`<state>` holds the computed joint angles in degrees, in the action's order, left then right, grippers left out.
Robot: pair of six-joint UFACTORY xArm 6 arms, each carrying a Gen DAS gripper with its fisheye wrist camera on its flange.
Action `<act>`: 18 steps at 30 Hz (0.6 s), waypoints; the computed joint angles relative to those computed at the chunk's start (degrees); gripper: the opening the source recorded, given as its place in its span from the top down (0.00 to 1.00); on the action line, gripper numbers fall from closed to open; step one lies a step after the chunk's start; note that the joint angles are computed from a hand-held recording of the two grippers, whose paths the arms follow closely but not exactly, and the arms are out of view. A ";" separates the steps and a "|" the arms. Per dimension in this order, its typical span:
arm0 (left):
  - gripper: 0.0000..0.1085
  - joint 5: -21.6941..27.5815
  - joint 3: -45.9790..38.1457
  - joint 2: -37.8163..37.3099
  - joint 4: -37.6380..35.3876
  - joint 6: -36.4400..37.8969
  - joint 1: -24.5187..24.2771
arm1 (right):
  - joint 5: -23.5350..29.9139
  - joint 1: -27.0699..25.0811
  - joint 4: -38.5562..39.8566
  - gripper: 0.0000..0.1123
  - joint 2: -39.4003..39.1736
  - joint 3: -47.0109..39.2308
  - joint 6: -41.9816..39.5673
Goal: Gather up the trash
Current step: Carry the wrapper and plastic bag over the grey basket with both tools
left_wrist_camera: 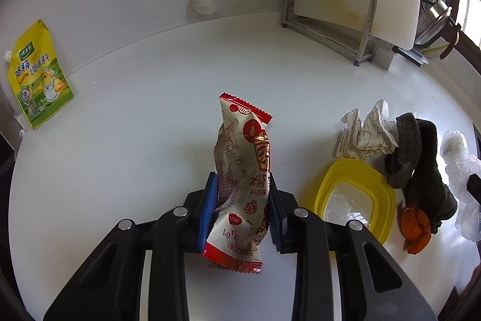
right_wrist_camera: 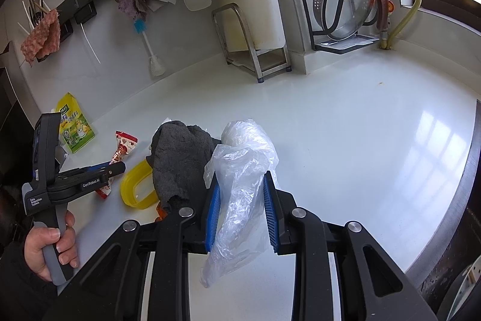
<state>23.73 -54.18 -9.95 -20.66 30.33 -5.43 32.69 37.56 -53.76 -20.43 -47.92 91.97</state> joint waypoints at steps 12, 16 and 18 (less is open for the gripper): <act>0.72 -6.78 15.92 -19.93 -3.28 5.18 -0.96 | 10.74 11.36 -1.65 0.77 -8.14 4.75 8.34; 0.72 -2.92 22.31 -30.39 -5.04 6.97 -0.28 | 18.42 19.33 -2.55 0.77 -10.69 5.49 13.87; 0.72 -0.37 25.64 -36.48 -5.20 7.48 0.45 | 23.34 24.30 -2.93 0.77 -11.54 5.47 16.91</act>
